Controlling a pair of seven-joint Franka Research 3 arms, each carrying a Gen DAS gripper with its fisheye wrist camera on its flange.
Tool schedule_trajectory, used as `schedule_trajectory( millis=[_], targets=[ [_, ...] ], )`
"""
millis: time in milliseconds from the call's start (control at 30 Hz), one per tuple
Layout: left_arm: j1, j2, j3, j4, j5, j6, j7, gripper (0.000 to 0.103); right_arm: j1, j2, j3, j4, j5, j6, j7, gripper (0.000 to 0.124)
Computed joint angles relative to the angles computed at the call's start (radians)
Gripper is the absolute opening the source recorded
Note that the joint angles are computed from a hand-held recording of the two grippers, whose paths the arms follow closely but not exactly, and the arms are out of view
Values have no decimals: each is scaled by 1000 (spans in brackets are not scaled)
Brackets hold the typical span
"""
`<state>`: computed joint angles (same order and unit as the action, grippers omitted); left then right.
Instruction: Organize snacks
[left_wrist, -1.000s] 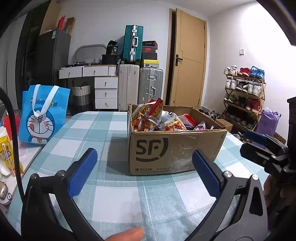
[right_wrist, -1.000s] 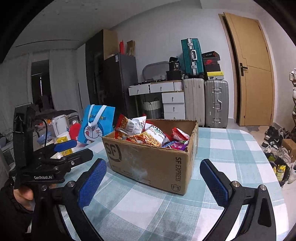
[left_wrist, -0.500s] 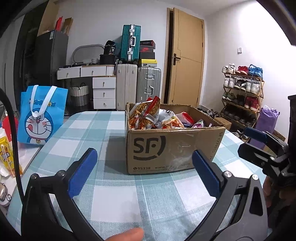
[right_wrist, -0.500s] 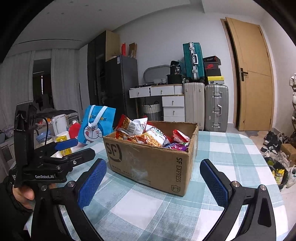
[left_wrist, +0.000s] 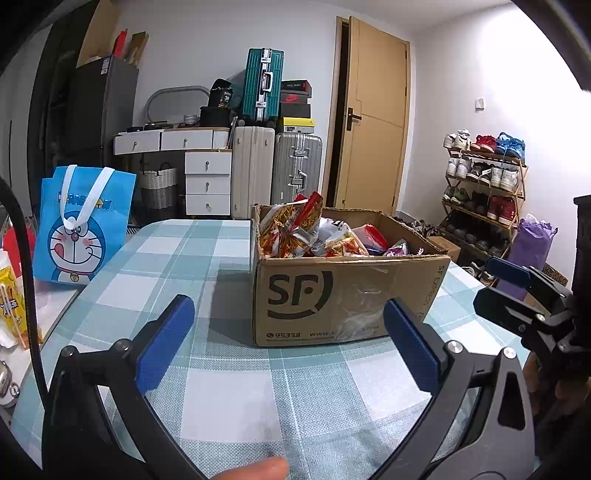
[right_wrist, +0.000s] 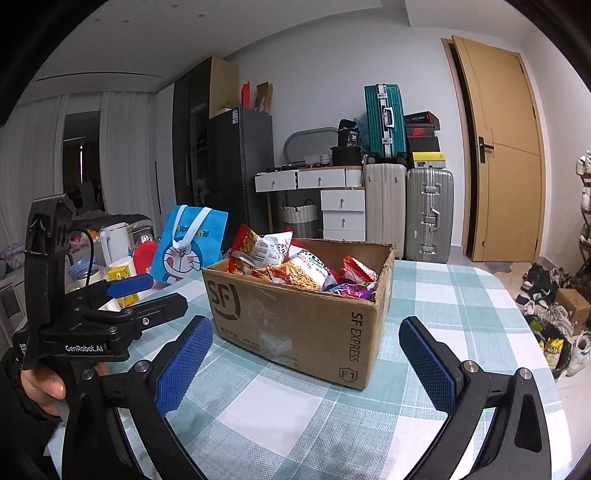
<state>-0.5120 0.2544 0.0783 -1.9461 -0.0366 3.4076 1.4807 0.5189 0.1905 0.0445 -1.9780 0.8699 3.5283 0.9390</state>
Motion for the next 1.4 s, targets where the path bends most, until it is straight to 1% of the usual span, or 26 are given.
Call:
schedule_trajectory(
  millis=[33, 67, 200, 267, 333, 433, 1400],
  targets=[
    [3, 0, -3, 0, 2, -1, 0, 102, -5, 1, 4, -1, -8, 1, 10, 103],
    [19, 0, -18, 0, 13, 0, -6, 102, -10, 0, 7, -4, -16, 2, 20, 103],
    [35, -1, -33, -2, 27, 6, -12, 102, -9, 0, 4, -6, -20, 2, 27, 103],
    [29, 0, -27, -2, 23, 7, -9, 102, -8, 3, 2, -3, -20, 3, 25, 103],
    [36, 0, -36, -2, 28, 7, -12, 102, -6, 3, 0, -3, -19, 3, 24, 103],
    [27, 1, -27, -2, 20, 9, -6, 102, -10, -2, 5, -12, -27, 6, 34, 103],
    [28, 0, -30, -4, 14, 9, 0, 102, -12, -2, 5, -12, -30, 6, 36, 103]
  ],
)
